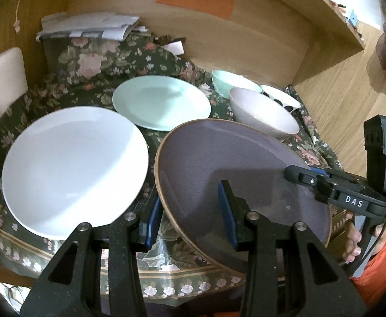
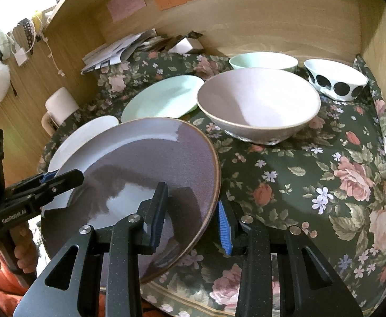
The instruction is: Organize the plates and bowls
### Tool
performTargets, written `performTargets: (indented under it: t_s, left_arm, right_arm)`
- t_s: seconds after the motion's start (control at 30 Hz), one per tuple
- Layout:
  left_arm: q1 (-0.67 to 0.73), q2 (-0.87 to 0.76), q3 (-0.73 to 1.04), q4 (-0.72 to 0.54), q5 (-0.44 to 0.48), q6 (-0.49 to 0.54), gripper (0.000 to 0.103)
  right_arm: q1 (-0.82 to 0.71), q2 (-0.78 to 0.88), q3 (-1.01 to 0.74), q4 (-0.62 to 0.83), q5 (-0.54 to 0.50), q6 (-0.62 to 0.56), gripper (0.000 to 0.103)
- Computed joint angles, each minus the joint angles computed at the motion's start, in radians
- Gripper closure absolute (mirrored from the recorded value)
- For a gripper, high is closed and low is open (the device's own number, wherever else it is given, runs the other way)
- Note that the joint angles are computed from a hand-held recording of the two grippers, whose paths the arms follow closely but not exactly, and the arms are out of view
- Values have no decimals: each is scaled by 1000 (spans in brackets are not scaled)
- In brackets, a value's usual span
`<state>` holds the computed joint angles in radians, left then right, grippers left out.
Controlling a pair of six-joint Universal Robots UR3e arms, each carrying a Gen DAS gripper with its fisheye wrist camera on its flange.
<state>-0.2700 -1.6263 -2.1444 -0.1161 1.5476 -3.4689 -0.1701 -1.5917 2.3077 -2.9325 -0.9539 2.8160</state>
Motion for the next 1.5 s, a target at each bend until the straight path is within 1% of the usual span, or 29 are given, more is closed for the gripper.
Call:
performTargets:
  t_s: [0.4,0.5,0.77,0.93,1.07,1.13,1.23,1.3,1.43,1.5]
  left_arm:
    - [-24,-121,82,-4,7,-2,63]
    - [-17,-148,105,-15,-7,-2,63]
    - [-15,-200,150,-39,-6,-3,63]
    - [-27,-224,173,-44,24,9,63]
    - [-22,-221,174,-51,17,19,63]
    - [-19,-218,173,-57,12,24,63]
    - [-17,-212,173,-66,10,27,63]
    - [-14,-201,167,-69,8,24,59]
    - [-26,-160,131,-17,35,26,45]
    - [-38,-137,121,5,56,47,44]
  right_arm:
    - [-10,61,-17,-23,-25,14,71]
    - [-13,77,-24,-19,-29,14,71]
    - [-3,118,-57,-21,-39,21,71]
    - [23,136,-62,-57,-74,30,71]
    - [7,133,-67,-29,-59,11,71]
    - [17,126,-69,-28,-83,10,71]
    - [39,107,-50,-65,-136,16,71]
    - [43,86,-36,-75,-153,13,71]
    - [29,28,-14,-60,-147,12,69]
    - [23,-4,-7,-55,-134,18,64]
